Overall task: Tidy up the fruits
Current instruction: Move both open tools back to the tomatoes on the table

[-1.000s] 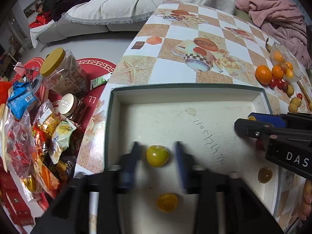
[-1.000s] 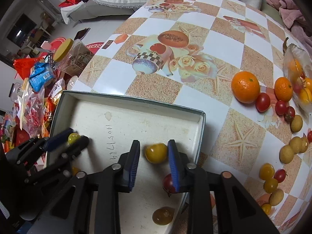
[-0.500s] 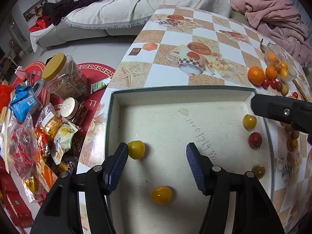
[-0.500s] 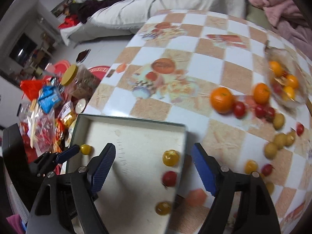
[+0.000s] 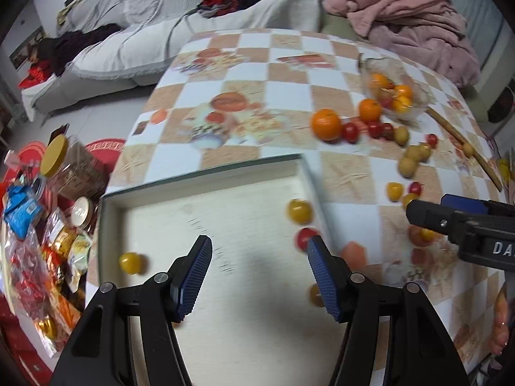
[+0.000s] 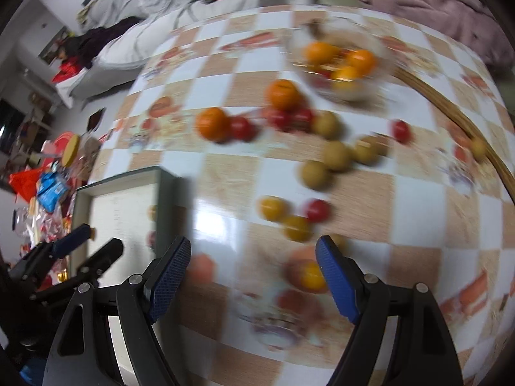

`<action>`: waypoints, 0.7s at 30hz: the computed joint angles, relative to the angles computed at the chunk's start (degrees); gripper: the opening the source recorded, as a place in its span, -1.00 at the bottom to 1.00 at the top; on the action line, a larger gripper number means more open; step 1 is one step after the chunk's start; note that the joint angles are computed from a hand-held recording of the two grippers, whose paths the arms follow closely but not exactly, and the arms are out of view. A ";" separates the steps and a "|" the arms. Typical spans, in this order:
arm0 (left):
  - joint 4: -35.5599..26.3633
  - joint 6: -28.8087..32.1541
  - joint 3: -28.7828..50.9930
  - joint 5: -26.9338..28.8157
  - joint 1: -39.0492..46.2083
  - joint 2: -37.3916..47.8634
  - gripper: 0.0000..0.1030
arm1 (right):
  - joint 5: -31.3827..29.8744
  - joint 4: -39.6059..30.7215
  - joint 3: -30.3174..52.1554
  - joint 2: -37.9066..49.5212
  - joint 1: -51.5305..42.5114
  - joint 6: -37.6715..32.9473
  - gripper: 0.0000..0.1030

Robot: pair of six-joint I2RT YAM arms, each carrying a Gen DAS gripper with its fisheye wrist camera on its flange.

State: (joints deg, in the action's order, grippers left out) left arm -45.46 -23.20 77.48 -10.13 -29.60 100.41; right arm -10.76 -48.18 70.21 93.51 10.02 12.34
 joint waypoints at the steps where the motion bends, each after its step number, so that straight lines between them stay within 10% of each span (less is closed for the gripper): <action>1: -0.17 0.00 1.29 0.01 -0.90 0.92 0.23 | 0.07 -0.12 -0.86 -0.73 -1.69 -0.63 0.61; 21: -4.52 1.04 23.19 0.61 -9.81 22.71 0.23 | -0.84 -0.56 -3.20 1.65 -19.60 -12.18 0.61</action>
State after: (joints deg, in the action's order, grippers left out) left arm -49.98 -22.16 100.67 -9.52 -39.41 123.12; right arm -11.60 -48.74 67.01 95.16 -9.58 0.16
